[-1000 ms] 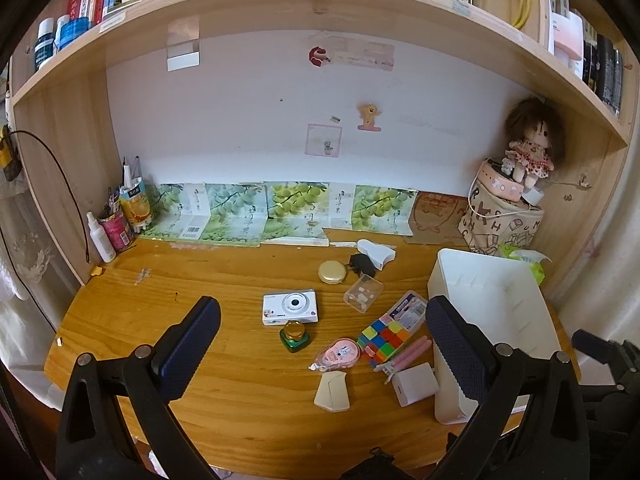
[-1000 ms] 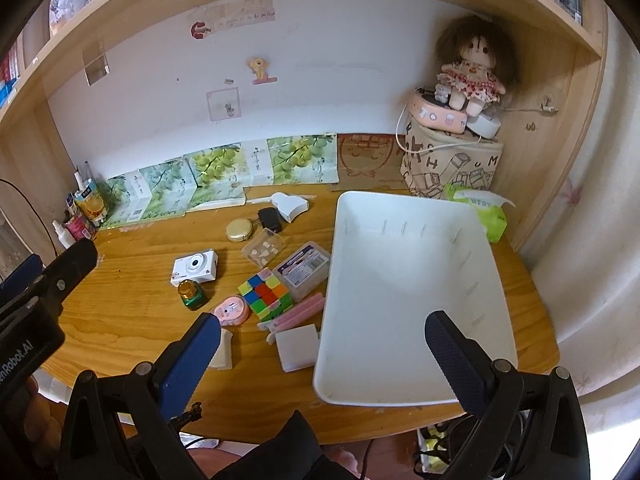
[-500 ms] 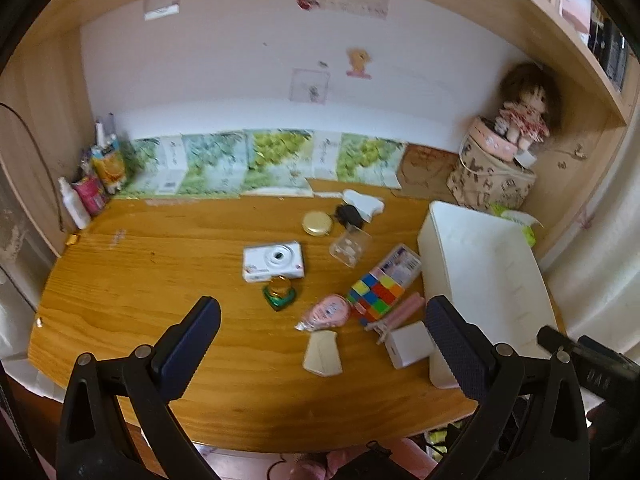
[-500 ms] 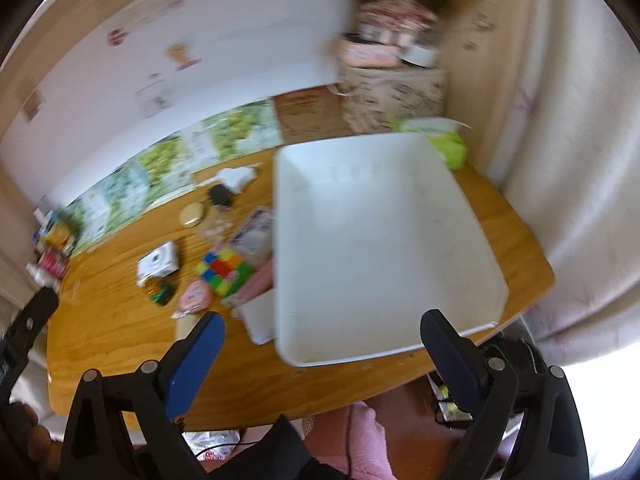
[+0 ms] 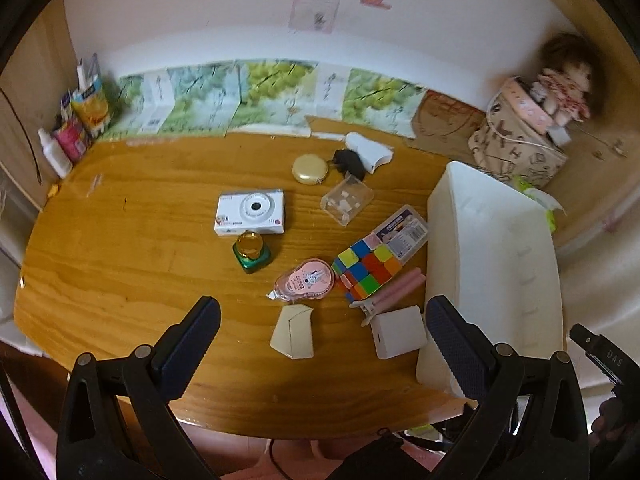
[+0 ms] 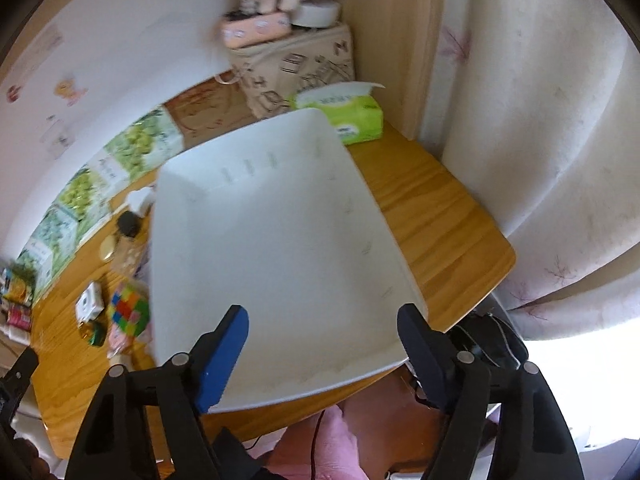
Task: Organize rigid objects
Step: 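Grasp the white tray rim with the right tool while the left tool moves toward the Rubik's cube, then lower the left tool onto the Rubik's cube and close on it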
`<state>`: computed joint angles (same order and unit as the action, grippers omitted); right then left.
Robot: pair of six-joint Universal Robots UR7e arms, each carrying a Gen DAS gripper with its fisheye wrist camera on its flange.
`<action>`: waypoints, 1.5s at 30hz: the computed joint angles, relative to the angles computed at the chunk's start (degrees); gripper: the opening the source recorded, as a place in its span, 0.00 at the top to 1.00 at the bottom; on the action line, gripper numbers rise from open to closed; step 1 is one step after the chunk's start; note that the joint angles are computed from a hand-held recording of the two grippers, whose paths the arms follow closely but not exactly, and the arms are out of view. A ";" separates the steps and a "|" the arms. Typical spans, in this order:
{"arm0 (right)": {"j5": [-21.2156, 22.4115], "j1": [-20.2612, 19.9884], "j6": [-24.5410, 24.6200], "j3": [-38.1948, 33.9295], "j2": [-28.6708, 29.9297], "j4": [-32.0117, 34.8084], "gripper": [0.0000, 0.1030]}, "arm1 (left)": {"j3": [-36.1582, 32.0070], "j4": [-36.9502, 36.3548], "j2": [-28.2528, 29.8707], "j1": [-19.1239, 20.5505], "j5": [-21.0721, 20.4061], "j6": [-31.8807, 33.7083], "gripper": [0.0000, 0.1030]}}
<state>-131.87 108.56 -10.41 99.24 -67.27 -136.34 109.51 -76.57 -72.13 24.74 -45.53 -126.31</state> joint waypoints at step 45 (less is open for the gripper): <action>-1.14 -7.98 -2.29 -33.02 24.11 28.64 0.96 | 5.17 -34.96 -0.61 20.97 -10.92 6.21 0.02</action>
<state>-133.01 100.58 -12.70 66.22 -43.16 -107.70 114.68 -111.53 -72.74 45.71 -56.46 -120.10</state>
